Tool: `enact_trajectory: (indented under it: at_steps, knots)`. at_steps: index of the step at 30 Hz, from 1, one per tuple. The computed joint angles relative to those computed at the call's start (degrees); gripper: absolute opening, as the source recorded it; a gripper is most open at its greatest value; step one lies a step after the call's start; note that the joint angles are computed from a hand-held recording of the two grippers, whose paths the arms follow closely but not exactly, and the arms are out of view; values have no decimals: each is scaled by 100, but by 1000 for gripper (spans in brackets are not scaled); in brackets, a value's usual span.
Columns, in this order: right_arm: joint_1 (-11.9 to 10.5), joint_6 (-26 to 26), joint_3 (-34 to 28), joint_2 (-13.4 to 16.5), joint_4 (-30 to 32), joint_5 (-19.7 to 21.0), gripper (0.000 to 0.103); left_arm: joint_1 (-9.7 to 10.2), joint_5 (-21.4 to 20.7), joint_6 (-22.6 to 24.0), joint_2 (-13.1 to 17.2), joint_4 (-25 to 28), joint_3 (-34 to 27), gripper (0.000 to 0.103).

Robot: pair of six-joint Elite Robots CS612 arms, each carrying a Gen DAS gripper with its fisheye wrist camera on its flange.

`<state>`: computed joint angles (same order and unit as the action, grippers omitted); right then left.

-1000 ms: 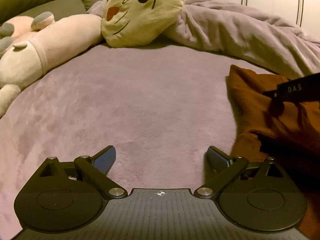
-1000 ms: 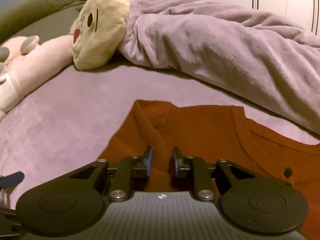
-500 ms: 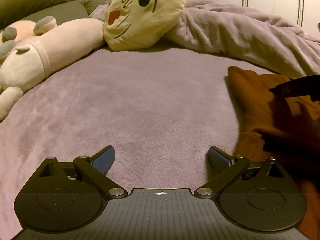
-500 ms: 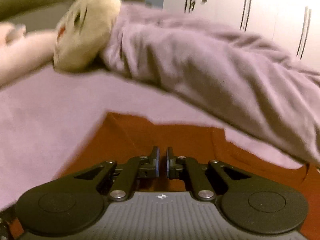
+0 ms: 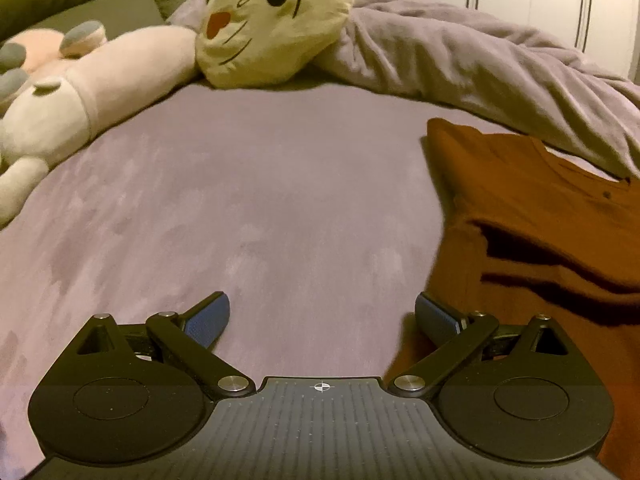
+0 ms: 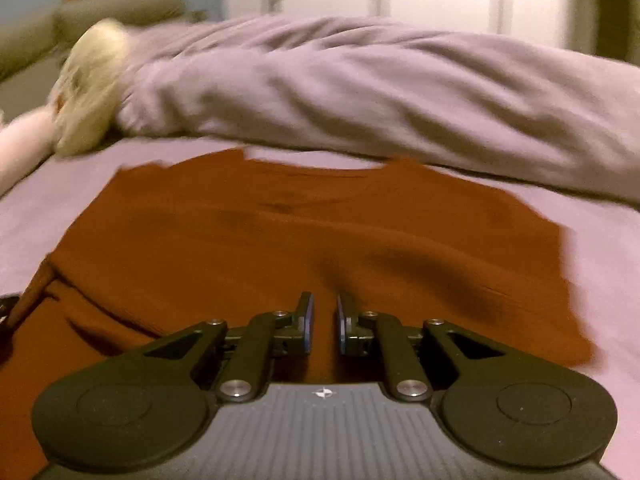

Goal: Fold small clothes

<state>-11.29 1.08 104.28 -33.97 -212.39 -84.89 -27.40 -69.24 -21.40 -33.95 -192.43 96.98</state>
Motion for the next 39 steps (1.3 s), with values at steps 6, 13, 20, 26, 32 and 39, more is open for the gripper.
enact_trajectory:
  at_steps: [6,13,20,26,32,39]
  knots:
    - [-344,920,1066,-436,-440,-180,32,121,-941,-87,-376,122,498,102]
    - [-672,985,2139,-729,-613,264,33,150,-1497,359,-632,142,985,101]
    - [-922,1176,2700,-815,-981,683,34,231,-1665,-37,-806,420,1184,87]
    - [-1036,1080,3001,-796,-1085,1028,36,212,-1558,28,-900,636,1281,87]
    - [-1001,933,3155,-838,-1179,834,45,190,-1753,105,-944,652,1360,85]
    - [-1147,979,3142,-754,-990,1192,40,117,-1733,489,-987,816,1402,78]
